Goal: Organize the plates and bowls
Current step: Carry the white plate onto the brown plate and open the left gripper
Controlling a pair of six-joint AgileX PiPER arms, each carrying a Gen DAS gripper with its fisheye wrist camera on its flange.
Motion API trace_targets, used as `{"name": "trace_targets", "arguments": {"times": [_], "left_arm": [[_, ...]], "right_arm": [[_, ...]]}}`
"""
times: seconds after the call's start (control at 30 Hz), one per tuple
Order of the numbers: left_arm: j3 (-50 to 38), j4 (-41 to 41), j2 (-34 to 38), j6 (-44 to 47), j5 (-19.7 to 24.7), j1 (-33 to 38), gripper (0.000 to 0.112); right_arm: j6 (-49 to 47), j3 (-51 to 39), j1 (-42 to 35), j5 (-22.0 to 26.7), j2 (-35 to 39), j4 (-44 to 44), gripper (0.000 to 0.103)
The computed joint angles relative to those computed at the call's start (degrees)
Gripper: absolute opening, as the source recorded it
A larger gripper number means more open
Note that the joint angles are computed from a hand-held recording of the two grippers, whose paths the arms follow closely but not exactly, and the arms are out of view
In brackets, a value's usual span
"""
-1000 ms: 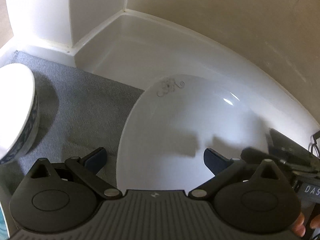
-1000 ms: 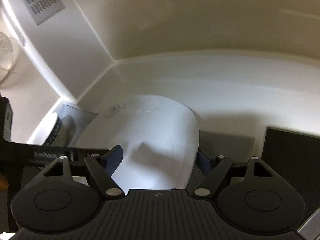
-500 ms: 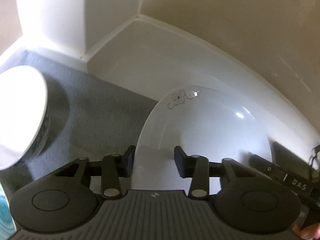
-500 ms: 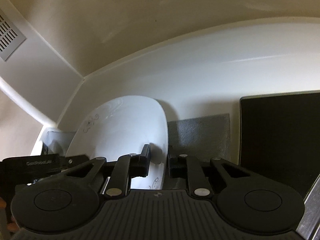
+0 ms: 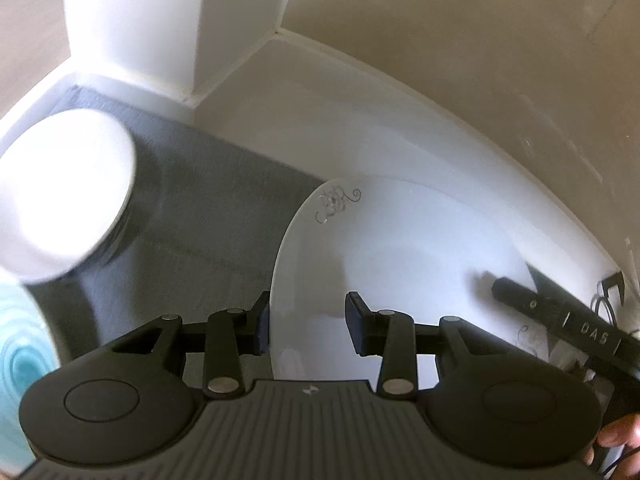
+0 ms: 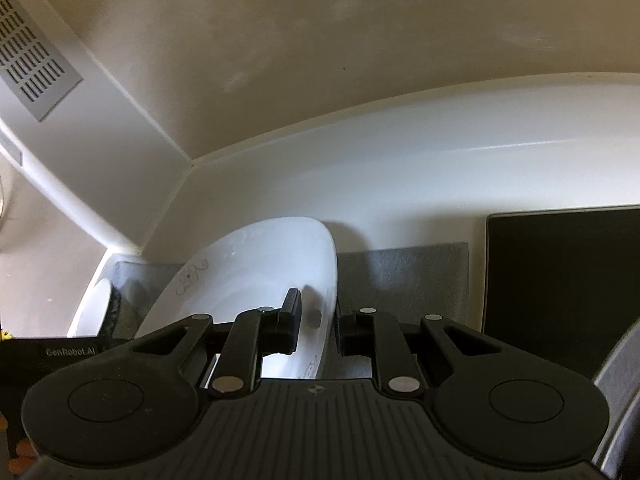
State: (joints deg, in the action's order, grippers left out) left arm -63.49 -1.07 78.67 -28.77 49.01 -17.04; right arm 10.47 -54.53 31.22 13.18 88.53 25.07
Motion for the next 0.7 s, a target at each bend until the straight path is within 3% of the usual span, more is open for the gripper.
{"name": "trace_targets", "arguments": {"times": [0.2, 0.4, 0.7], "left_arm": [[3.76, 0.04, -4.72, 0.10, 1.32, -1.30, 0.042], [7.59, 2.69, -11.07, -3.24, 4.07, -4.29, 0.042], [13.34, 6.65, -21.10, -9.12, 9.42, -11.18, 0.042]], "right_arm": [[7.89, 4.35, 2.12, 1.04, -7.12, -7.27, 0.019], [33.17, 8.29, 8.68, 1.50, -12.64, -29.42, 0.019], [63.46, 15.32, 20.07, 6.71, -20.37, -51.86, 0.019]]}}
